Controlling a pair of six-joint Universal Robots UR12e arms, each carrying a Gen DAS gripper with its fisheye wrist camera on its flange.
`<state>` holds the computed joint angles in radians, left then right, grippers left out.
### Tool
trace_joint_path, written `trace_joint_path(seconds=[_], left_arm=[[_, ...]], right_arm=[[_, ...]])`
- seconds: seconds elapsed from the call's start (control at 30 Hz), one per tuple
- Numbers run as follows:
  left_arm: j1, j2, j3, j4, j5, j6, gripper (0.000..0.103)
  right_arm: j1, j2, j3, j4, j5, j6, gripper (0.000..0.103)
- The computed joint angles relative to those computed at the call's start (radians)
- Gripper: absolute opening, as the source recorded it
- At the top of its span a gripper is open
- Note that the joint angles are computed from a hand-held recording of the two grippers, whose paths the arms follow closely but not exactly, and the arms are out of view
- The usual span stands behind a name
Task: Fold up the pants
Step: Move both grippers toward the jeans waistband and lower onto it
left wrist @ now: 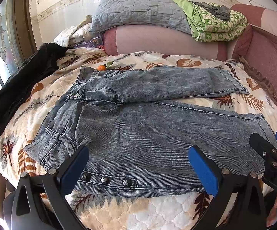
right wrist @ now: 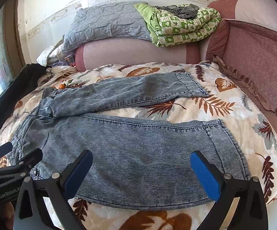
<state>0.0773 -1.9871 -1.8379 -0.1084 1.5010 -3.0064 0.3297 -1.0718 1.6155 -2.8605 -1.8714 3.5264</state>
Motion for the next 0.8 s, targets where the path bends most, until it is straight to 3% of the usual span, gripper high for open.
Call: trace_joint_path(seconds=[0.8], left_arm=[[0.01, 0.005, 0.008, -0.01, 0.002, -0.04, 0.103]], right_arm=[[0.001, -0.003, 0.006, -0.004, -0.02, 0.013, 0.103]])
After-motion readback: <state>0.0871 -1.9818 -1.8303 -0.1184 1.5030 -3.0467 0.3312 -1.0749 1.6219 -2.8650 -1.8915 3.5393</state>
